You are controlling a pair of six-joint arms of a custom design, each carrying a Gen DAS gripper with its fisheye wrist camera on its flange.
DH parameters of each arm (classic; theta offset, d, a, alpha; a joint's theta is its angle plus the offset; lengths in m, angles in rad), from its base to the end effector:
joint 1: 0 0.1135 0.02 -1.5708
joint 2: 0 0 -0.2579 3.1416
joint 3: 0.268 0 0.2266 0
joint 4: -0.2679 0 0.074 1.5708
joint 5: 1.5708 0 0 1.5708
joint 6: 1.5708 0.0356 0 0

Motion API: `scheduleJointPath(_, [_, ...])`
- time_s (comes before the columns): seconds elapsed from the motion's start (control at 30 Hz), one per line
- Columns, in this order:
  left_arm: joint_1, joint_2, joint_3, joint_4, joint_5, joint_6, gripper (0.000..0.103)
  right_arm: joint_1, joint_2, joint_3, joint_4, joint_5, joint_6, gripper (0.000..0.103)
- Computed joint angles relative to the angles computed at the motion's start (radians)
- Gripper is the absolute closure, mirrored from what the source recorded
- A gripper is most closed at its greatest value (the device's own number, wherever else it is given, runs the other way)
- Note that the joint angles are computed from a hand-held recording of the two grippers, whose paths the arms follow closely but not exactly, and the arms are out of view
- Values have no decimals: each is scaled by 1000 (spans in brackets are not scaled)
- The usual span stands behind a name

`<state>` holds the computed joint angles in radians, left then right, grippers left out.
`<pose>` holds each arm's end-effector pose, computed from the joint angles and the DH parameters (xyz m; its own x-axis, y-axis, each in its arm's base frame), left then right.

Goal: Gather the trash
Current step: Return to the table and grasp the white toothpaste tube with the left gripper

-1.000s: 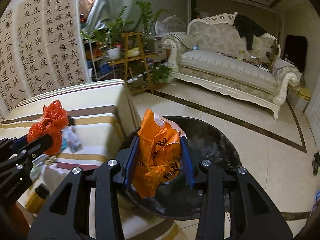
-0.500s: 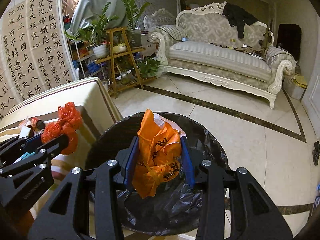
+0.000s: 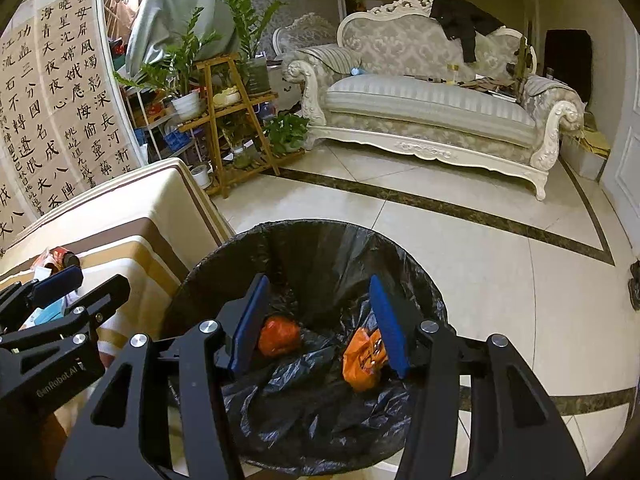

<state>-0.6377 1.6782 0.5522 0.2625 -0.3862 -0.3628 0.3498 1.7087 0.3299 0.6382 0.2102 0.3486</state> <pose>0.2212 -0.1472 0.1172 -0.6969 0.1072 -0.7092 0.1150 0.9927 0.0370 0.2246 0.0740 0.0925 -0.6607 0.1146 -0.7418 0.0375 0.9921 0.1198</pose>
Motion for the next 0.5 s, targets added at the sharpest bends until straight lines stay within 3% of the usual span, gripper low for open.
scheduleJointPath(0.1, [-1, -44, -26, -10, -7, -2, 34, 28, -44, -19, -24, 22, 28, 43])
scheduleJointPath(0.5, [26, -360, -224, -118, -36, -6, 34, 283, -211, -63, -177, 159, 178, 42])
